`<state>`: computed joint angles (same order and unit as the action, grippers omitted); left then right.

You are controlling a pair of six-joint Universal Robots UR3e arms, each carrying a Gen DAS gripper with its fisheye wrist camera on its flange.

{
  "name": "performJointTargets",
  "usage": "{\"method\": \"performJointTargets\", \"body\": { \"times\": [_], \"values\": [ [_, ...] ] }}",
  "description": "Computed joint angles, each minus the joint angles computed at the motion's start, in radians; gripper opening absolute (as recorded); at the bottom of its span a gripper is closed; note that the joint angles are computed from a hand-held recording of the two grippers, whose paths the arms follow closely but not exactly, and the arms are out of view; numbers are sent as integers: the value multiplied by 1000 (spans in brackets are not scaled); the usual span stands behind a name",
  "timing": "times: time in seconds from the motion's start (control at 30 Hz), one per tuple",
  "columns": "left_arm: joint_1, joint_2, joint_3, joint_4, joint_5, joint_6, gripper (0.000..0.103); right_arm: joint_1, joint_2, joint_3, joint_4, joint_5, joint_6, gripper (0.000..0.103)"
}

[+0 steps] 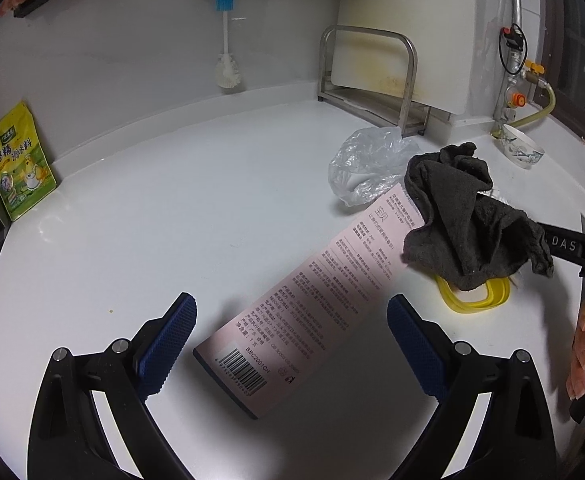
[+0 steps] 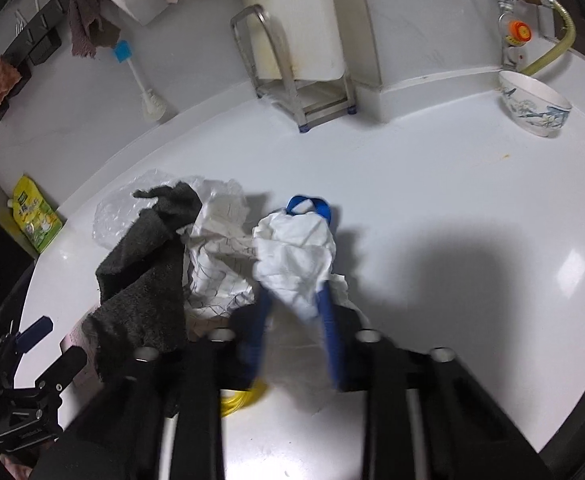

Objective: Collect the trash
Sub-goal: 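Move the right tool to the crumpled white tissue and grasp it, then lift the tissue with the right tool while the left tool grasps the pink receipt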

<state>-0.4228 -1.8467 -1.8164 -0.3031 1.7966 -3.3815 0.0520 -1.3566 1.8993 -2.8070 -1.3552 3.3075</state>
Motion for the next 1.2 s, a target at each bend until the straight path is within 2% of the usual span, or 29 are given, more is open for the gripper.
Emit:
{"method": "performJointTargets", "body": {
  "times": [0.07, 0.23, 0.47, 0.57, 0.63, 0.83, 1.0, 1.2],
  "values": [
    [2, 0, 3, -5, -3, 2, 94, 3, -10, 18, -15, -3, -4, 14],
    [15, 10, -6, -24, -31, 28, 94, -34, -104, 127, -91, 22, 12, 13],
    [47, 40, -36, -22, -88, 118, 96, -147, -262, 302, -124, 126, -2, 13],
    [69, 41, -28, -46, -134, 165, 96, -175, -295, 328, -127, 182, -10, 13],
    [71, 26, -12, -55, -126, 198, 96, -188, -314, 340, -131, 222, -15, 13],
    [89, -36, 67, -116, -139, 250, 96, -170, -312, 331, -139, 229, -15, 13],
    [108, -59, 100, -162, -189, 276, 96, -188, -324, 342, -136, 259, -12, 13],
    [96, -84, 124, -175, -179, 299, 97, -192, -327, 347, -142, 279, -12, 13]
  ]
}}
